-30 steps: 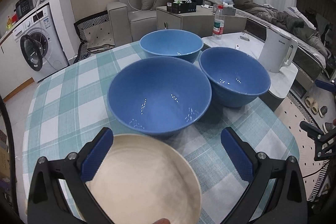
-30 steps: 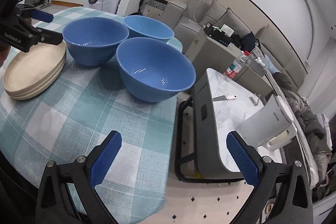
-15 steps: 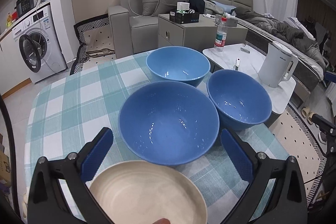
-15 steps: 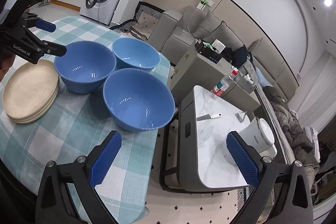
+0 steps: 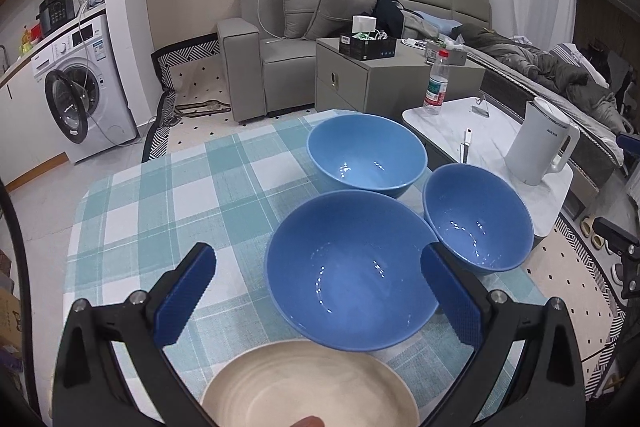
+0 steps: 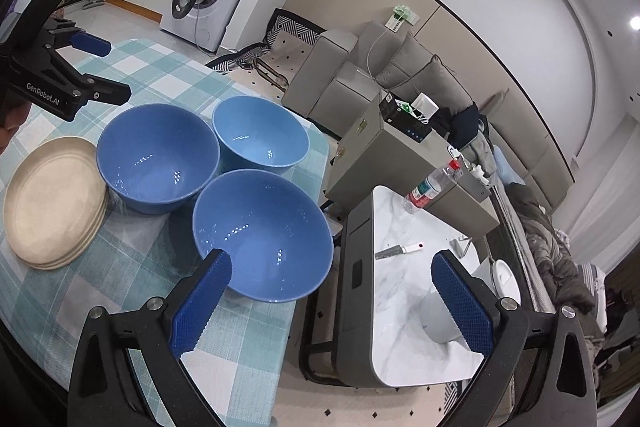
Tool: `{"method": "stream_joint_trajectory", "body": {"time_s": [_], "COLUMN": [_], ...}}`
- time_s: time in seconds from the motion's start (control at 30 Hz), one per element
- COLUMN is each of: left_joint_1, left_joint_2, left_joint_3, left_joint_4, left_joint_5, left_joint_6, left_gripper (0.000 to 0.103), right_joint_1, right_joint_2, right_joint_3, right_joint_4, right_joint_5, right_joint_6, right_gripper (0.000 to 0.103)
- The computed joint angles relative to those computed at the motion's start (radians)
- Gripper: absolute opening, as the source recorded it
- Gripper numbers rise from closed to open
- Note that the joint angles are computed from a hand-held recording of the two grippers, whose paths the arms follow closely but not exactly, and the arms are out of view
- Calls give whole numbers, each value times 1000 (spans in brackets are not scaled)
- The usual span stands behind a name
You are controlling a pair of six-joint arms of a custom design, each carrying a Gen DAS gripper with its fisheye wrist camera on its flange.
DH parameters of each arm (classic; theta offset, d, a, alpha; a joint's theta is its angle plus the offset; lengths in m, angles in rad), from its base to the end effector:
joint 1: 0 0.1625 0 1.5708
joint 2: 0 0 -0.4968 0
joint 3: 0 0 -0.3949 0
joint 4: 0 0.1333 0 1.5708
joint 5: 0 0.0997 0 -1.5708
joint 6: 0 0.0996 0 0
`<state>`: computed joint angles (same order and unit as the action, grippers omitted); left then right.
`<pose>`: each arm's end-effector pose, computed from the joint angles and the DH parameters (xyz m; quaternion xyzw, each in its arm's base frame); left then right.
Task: Organize plates and bowls
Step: 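Move the left tool toward the large blue bowl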
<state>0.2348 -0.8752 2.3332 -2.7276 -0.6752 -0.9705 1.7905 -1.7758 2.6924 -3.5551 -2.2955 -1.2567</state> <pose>-0.3784 -0.3075 0.0625 0.2258 0.8646 -0.3365 0.2972 0.1207 -0.2318 0.3869 0.4083 -0.7168 0.2620 0.5008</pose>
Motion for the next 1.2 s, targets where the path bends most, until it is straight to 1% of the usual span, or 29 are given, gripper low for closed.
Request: {"method": "stream_joint_trajectory", "body": {"time_s": [0.13,0.43,0.9,1.2], "left_joint_1": [18,65,134,170], "left_joint_2": [-4,-4,7,20], "left_joint_3": [-7,-36,-84,-109], "left_joint_4": [-10,-15,-11,-10], "left_joint_5": [4,9,27,24], "left_joint_6": [22,75,130,162], "left_gripper": [103,103,103,103], "right_joint_1": [28,34,7,-29], "right_joint_2": [46,120,250,331], "right_joint_3": [-27,-96,-194,-251], "right_joint_4": [-6,16,49,52], "right_joint_5": [-20,-23,13,35], "right_joint_6": [0,15,36,43], "right_gripper": [102,102,102,102]}}
